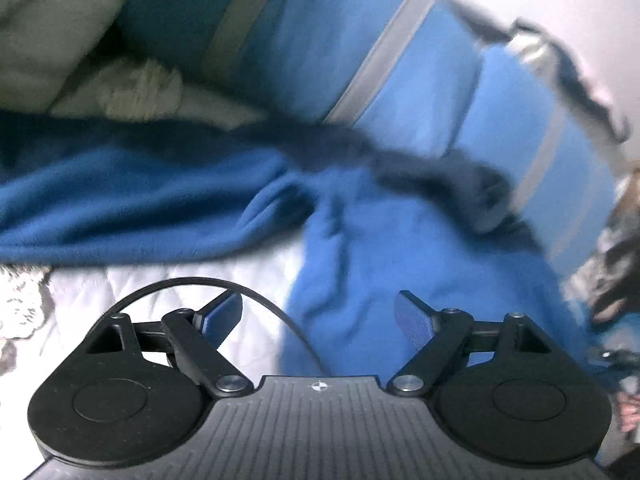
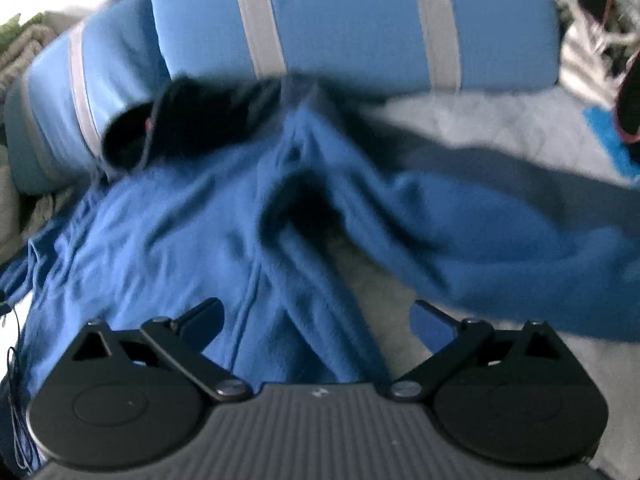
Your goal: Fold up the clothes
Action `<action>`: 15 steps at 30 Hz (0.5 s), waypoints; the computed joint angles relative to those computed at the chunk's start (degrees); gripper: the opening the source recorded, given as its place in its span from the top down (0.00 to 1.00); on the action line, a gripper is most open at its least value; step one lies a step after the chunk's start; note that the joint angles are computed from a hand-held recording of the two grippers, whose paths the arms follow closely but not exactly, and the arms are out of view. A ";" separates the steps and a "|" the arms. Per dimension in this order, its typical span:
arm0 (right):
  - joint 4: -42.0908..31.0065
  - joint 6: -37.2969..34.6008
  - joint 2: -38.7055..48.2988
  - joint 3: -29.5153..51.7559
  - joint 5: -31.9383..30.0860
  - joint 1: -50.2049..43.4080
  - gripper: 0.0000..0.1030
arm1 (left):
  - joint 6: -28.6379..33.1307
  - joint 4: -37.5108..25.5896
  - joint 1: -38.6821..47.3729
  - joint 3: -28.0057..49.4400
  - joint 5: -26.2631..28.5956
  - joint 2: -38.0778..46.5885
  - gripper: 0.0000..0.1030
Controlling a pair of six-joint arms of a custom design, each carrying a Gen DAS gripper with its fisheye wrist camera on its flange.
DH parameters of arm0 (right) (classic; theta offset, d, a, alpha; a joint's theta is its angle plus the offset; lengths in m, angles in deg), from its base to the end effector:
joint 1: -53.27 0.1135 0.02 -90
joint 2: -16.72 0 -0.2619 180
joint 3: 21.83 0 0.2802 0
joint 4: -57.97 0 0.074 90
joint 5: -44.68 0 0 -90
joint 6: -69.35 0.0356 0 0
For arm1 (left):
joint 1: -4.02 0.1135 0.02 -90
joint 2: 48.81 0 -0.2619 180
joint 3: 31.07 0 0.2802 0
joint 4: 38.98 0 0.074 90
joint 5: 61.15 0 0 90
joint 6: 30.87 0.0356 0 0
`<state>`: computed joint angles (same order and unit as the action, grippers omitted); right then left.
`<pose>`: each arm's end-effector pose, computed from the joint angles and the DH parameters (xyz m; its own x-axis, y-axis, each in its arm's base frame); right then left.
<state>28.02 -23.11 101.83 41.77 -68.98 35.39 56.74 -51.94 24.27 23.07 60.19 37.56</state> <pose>0.3135 -0.0861 0.1883 -0.7456 0.1992 -0.6360 0.0113 0.9579 0.2869 0.3010 0.0913 0.1514 -0.6670 -0.2840 -0.6888 0.0205 0.9171 -0.3981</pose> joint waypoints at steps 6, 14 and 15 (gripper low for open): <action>-17.27 -10.56 -18.53 0.48 -8.31 -9.12 0.00 | 19.08 -29.67 6.51 -1.12 17.01 -24.52 0.18; -58.13 -38.02 -19.05 24.66 -28.17 -35.01 0.00 | 50.10 -78.77 16.81 17.26 21.73 -23.96 0.18; -65.00 -42.02 -16.62 29.08 -30.55 -38.01 0.00 | 51.76 -83.02 18.56 19.43 22.33 -23.25 0.18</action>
